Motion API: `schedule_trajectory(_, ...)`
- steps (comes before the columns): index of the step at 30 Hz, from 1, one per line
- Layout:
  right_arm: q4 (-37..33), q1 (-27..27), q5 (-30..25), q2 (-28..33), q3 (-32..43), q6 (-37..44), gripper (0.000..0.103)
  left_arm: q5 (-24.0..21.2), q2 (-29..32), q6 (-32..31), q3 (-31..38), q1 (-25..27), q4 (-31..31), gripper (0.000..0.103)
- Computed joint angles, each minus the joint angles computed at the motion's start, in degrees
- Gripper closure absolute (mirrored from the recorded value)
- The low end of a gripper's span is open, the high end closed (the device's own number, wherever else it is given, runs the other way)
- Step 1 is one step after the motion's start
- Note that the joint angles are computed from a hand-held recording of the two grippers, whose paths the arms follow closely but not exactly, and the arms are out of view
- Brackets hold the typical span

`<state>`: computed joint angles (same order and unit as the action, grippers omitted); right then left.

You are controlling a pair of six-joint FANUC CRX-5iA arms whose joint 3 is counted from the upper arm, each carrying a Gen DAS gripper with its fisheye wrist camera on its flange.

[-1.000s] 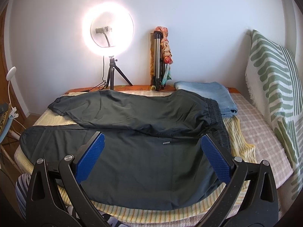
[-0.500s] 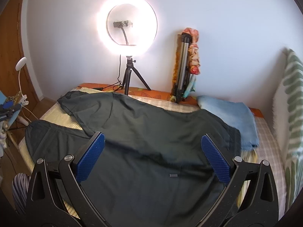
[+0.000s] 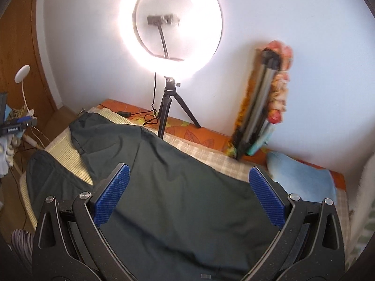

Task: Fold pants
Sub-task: 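Lower the right tool onto the trousers and close it on the fabric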

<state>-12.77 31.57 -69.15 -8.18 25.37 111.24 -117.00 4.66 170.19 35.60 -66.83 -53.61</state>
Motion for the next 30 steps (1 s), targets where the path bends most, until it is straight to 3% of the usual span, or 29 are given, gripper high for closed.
schedule_trajectory(8, -1.42, 1.85, 0.75, 10.17, 3.9, 4.57, 0.005, 11.49, -4.27, -1.23, -8.85, 12.21, 10.28, 0.022)
schedule_trajectory(10, -2.24, 2.09, -0.45, 12.82, 5.31, 4.99, 0.011, 13.89, -4.86, -1.36, -10.93, 14.97, 12.48, 0.024)
schedule_trajectory(17, -2.99, 3.09, -0.81, 18.79, 8.23, 6.48, 0.012, 22.0, -6.54, -2.21, -16.75, 22.47, 18.41, 0.033)
schedule_trajectory(26, -2.83, 5.0, -2.38, 25.06, 12.5, 7.33, 0.013, 30.4, -7.81, -2.62, -23.71, 28.69, 23.82, 0.049)
schedule_trajectory(30, 0.28, 6.7, -1.51, 26.78, 12.35, 7.46, 0.013, 32.87, -8.21, -2.06, -26.37, 30.19, 25.57, 0.049)
